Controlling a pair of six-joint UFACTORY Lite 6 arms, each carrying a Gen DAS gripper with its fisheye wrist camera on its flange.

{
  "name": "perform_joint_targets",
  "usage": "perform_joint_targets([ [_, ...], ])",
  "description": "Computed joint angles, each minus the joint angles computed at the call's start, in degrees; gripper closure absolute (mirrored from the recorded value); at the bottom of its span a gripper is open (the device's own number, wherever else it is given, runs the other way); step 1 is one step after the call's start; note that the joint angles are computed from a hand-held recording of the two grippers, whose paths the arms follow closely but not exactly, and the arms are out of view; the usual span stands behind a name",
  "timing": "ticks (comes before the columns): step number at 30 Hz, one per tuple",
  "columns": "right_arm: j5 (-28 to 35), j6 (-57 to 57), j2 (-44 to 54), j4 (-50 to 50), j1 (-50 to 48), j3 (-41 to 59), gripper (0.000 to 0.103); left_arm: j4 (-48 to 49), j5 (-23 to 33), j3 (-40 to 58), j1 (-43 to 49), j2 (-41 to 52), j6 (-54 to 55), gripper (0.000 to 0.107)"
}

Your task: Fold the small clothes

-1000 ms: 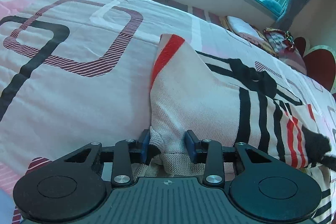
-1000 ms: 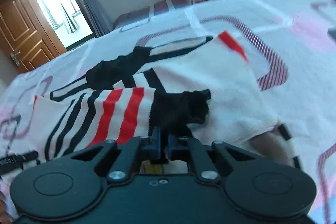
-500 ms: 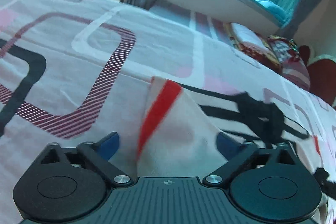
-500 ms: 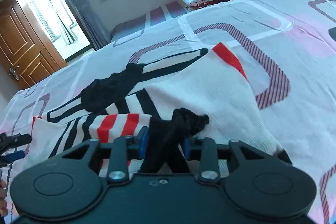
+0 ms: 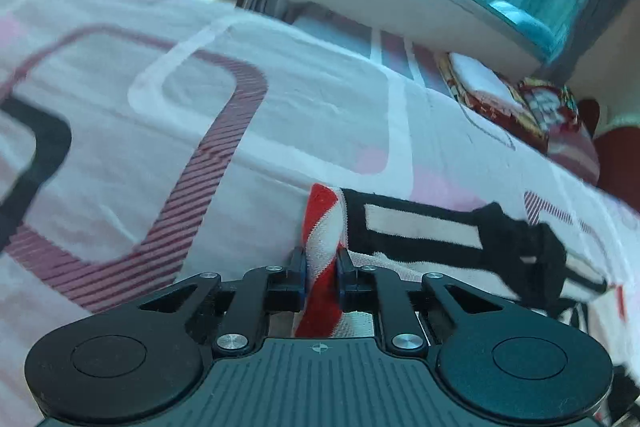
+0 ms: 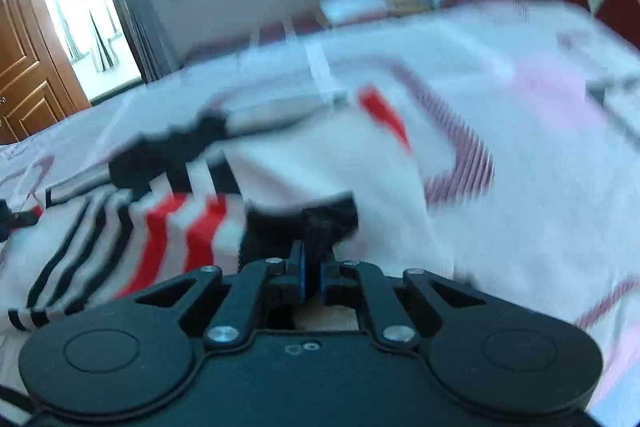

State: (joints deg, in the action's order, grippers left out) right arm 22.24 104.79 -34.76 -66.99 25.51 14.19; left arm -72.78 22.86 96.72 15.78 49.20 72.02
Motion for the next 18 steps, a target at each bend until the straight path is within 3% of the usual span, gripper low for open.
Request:
perform_joint_targets([
  [3, -1.2, -3.1, -1.0, 1.6, -0.5, 0.8, 0.096, 1.1, -0.7, -0.6, -0.1, -1.4, -2.3, 0.089],
  [4, -1.2, -5.3, -1.9, 3.9, -0.5, 0.7, 0.096, 0.0, -0.3, -0.7, 0.2, -1.6, -2.2, 0.083],
  [5, 0.0, -6.7, -3.1, 5.9, 0.2, 0.2, 0.096, -2.2, -1.2, -1.4, 0.0, -2.0, 0.2, 0.07],
  [6, 1.8, -6.9, -3.7, 7.1, 1.6, -0.2, 0.096, -2.7, -3.2, -2.0, -0.6, -2.2, 2.1, 0.068],
  [9, 1.6, -10.5, -5.8, 11.6, 0.8, -1.3, 0.094, -1.4, -4.8, -2.8, -1.1, -2.2, 3.3, 0.067],
  [12, 5.2, -11.0, -10.5, 12.9, 1.3, -1.0, 0.078, -10.1, -3.9, -9.4, 0.1, -7.8, 12.6, 0.067],
  [16, 8.3, -13.4, -14.3, 12.5, 0.9, 0.5, 0.078, -20.8, 0.7, -24.1, 1.1, -20.3, 28.9, 0.067],
  [18, 6.2, -13.2, -11.6, 10.3, 1.3, 2.2, 0.078, -18.3, 2.7, -28.8, 0.2, -24.1, 28.2, 0.067],
])
